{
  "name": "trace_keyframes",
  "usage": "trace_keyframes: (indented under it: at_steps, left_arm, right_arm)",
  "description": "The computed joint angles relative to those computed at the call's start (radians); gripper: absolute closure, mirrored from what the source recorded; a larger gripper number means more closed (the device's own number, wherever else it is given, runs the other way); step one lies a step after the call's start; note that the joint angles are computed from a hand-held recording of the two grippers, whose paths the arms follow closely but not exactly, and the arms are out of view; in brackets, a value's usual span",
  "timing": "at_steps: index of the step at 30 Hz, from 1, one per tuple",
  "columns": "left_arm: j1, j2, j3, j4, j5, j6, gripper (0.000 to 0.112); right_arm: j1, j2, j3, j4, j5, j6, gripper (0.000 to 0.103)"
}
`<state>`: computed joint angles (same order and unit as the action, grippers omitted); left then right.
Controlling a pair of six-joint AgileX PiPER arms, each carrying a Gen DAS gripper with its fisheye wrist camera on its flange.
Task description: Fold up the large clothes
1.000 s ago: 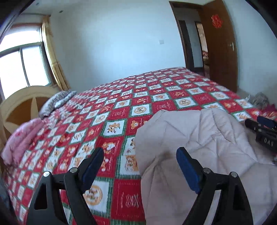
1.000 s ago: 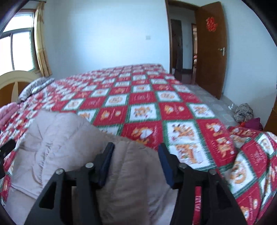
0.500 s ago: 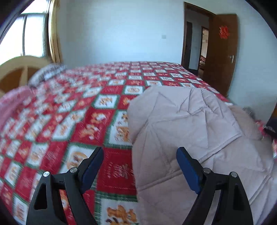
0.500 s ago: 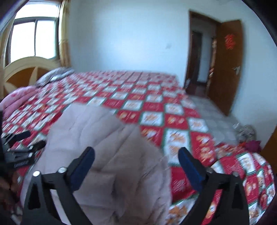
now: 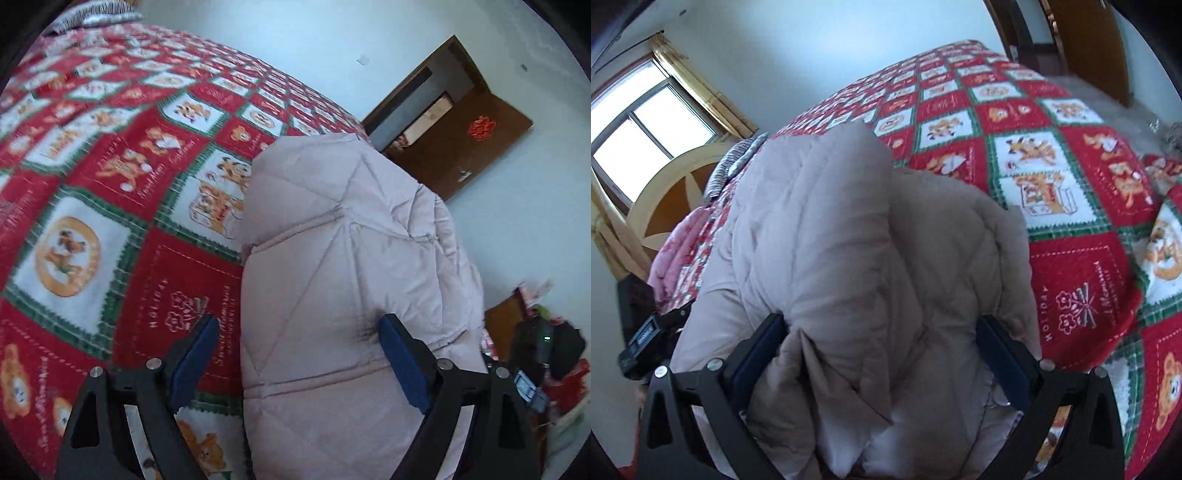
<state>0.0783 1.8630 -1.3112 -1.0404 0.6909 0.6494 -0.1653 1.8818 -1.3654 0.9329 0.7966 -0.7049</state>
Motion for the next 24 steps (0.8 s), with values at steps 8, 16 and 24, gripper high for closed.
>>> trace_keyframes:
  at_steps: [8, 16, 24]
  left_arm:
    - [-0.007, 0.058, -0.071, -0.104, 0.129, 0.157, 0.012]
    - [0.045, 0.196, -0.210, -0.080, 0.361, 0.192, 0.010]
    - [0.019, 0.166, -0.176, -0.085, 0.293, 0.207, 0.010]
  right_arm:
    - [-0.030, 0.047, -0.004, 0.104, 0.071, -0.100, 0.000]
    - [-0.047, 0.051, 0.002, 0.118, 0.193, -0.182, 0.000]
    - [-0.050, -0.003, 0.079, 0.183, 0.068, -0.181, 0.000]
